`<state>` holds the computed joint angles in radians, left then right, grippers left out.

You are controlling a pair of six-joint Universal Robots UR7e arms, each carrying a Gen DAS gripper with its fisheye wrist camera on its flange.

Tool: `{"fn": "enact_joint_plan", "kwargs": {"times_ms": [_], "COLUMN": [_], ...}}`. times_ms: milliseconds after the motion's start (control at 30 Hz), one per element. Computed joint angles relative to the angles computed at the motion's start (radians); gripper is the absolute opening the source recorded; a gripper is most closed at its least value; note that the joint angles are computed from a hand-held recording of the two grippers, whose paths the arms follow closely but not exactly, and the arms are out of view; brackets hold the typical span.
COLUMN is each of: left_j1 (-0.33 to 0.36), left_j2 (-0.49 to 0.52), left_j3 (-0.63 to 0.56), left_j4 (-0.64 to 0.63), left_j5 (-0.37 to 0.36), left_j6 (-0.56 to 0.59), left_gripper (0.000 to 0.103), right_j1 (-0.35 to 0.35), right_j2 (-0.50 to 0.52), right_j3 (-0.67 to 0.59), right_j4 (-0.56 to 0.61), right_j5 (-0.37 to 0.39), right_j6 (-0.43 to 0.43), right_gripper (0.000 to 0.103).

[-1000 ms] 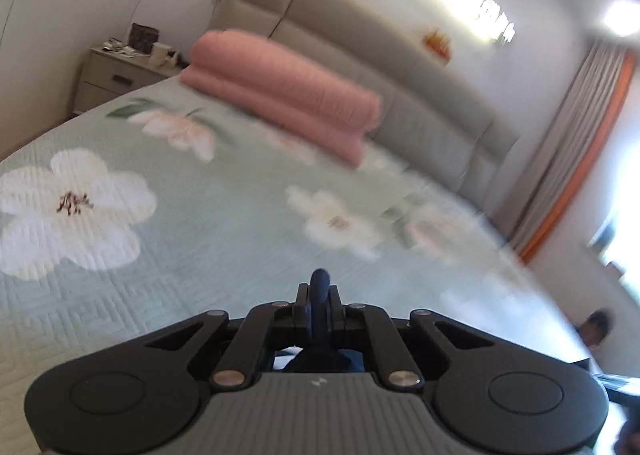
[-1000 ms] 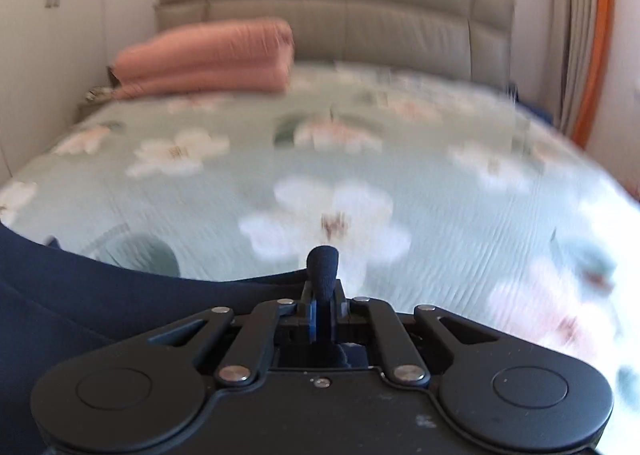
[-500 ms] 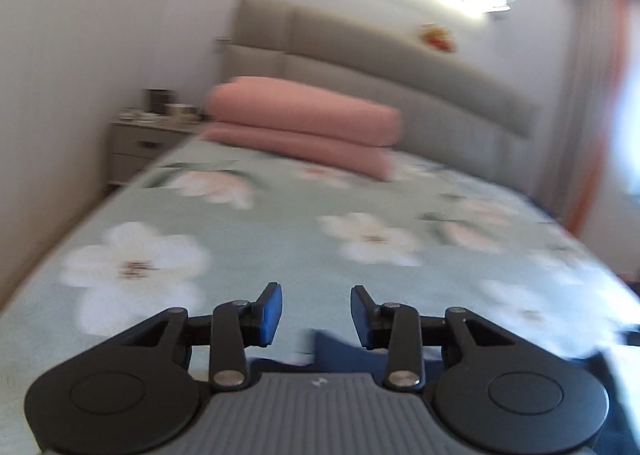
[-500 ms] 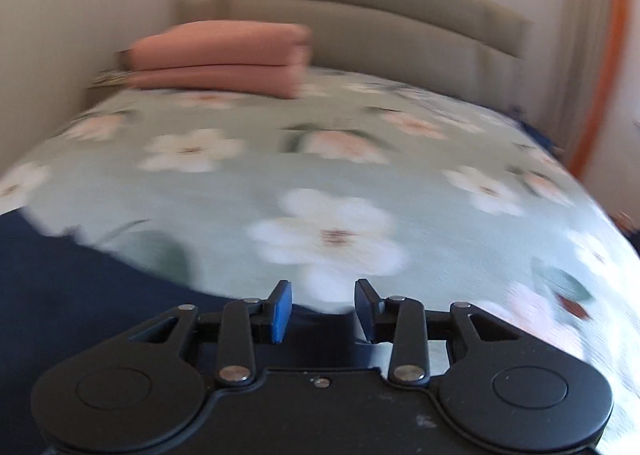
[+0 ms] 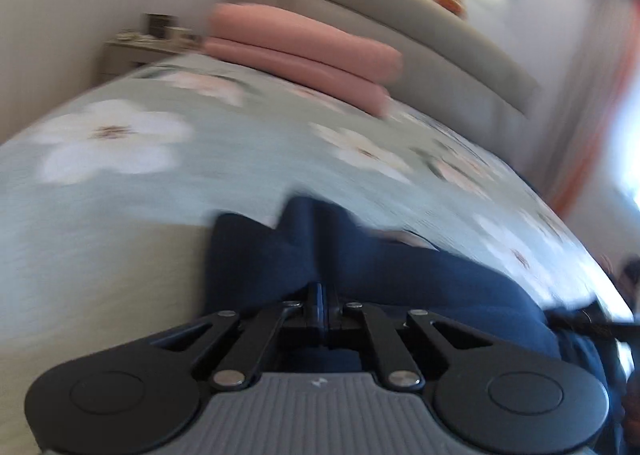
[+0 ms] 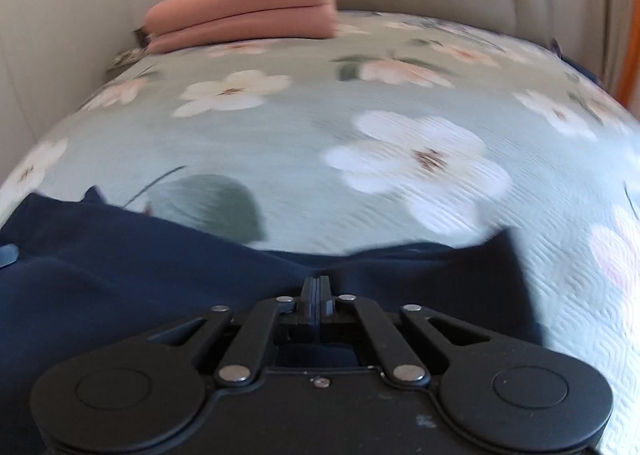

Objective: Fold large clothes

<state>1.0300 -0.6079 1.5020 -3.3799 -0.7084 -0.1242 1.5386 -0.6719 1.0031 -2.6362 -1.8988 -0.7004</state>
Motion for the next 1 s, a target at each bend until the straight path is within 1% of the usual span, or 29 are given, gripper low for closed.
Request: {"fn": "enact_joint_plan", "kwargs": {"times_ms": [33,67,100,133,167,200,233,267,300,333,400,433,467,500,533,567,600,667,733,800,833,867,900,933,967,1000], "left_j1": [0.001,-0.004,-0.016,-0.033,-0.052,-0.074,-0.097,-0.122,-0.141,-0.155,-0.172,-0.176,-0.177,-0.176,-0.174,-0.173,-0.177,-0.196,-0.217,-0.245,-0.261,-0.275,-0.286,-0.303,-0.318,-0.323], "left_j2": [-0.020,-0.036,-0.049,-0.054,-0.064,-0.074,-0.084,-0.090,-0.096,-0.107,-0.117,-0.119,-0.119,-0.122,-0.130,-0.146,-0.169,-0.226,-0.288,-0.341,-0.364,-0.386,-0.401,-0.413,-0.422,-0.428], "left_j3": [0.026,0.042,0.058,0.062,0.071,0.085,0.105,0.127,0.143,0.169,0.201,0.216,0.233,0.260,0.296,0.323,0.348,0.399,0.460,0.496,0.503,0.506,0.509,0.519,0.528,0.536], "left_j4": [-0.008,0.006,0.015,0.038,0.065,0.086,0.071,0.047,0.043,0.051,0.122,0.179,0.216,0.220,0.183,0.180,0.212,0.338,0.408,0.503,0.577,0.646,0.678,0.687,0.686,0.669], "left_j5": [-0.012,-0.004,0.017,0.050,0.081,0.107,0.115,0.108,0.087,0.052,0.000,-0.007,0.006,0.011,0.005,0.008,0.030,0.103,0.117,0.131,0.141,0.149,0.149,0.149,0.145,0.136], "left_j6": [-0.028,-0.040,-0.036,-0.036,-0.047,-0.063,-0.064,-0.074,-0.099,-0.138,-0.214,-0.250,-0.282,-0.307,-0.317,-0.352,-0.418,-0.582,-0.714,-0.833,-0.900,-0.962,-1.002,-1.032,-1.049,-1.048], "left_gripper": [0.004,0.003,0.003,0.004,0.010,0.015,0.026,0.034,0.036,0.038,0.038,0.038,0.038,0.037,0.030,0.015,0.012,0.012,0.012,0.014,0.020,0.026,0.029,0.032,0.033,0.033], "right_j1": [0.004,0.010,0.010,0.009,0.008,0.008,0.009,0.015,0.025,0.037,0.059,0.061,0.060,0.057,0.053,0.048,0.041,0.030,0.032,0.039,0.046,0.047,0.052,0.060,0.068,0.079], "right_j2": [0.003,-0.001,-0.019,-0.052,-0.092,-0.151,-0.204,-0.260,-0.298,-0.323,-0.343,-0.337,-0.332,-0.329,-0.329,-0.337,-0.351,-0.386,-0.420,-0.456,-0.474,-0.489,-0.506,-0.524,-0.538,-0.542], "right_j3": [0.006,0.017,0.033,0.058,0.101,0.174,0.246,0.325,0.385,0.433,0.520,0.543,0.571,0.593,0.605,0.612,0.615,0.632,0.656,0.672,0.669,0.671,0.683,0.699,0.721,0.742], "right_j4": [-0.062,-0.111,-0.118,-0.091,-0.076,-0.079,-0.082,-0.077,-0.069,-0.054,-0.081,-0.098,-0.136,-0.173,-0.185,-0.181,-0.160,-0.133,-0.111,-0.023,0.072,0.143,0.172,0.160,0.106,0.024], "right_j5": [-0.072,-0.140,-0.166,-0.176,-0.165,-0.122,-0.071,-0.022,0.002,0.010,-0.019,-0.041,-0.073,-0.099,-0.136,-0.170,-0.197,-0.254,-0.326,-0.402,-0.438,-0.454,-0.460,-0.448,-0.418,-0.394], "right_j6": [-0.034,-0.062,-0.057,-0.036,-0.036,-0.059,-0.091,-0.127,-0.155,-0.175,-0.208,-0.228,-0.254,-0.274,-0.277,-0.258,-0.228,-0.182,-0.154,-0.087,-0.023,0.033,0.071,0.073,0.046,0.007], "right_gripper": [0.000,0.000,0.000,0.000,0.002,0.010,0.012,0.012,0.012,0.011,0.011,0.006,0.005,0.003,0.003,0.003,0.003,0.003,0.003,0.003,0.005,0.004,0.005,0.005,0.005,0.005]}}
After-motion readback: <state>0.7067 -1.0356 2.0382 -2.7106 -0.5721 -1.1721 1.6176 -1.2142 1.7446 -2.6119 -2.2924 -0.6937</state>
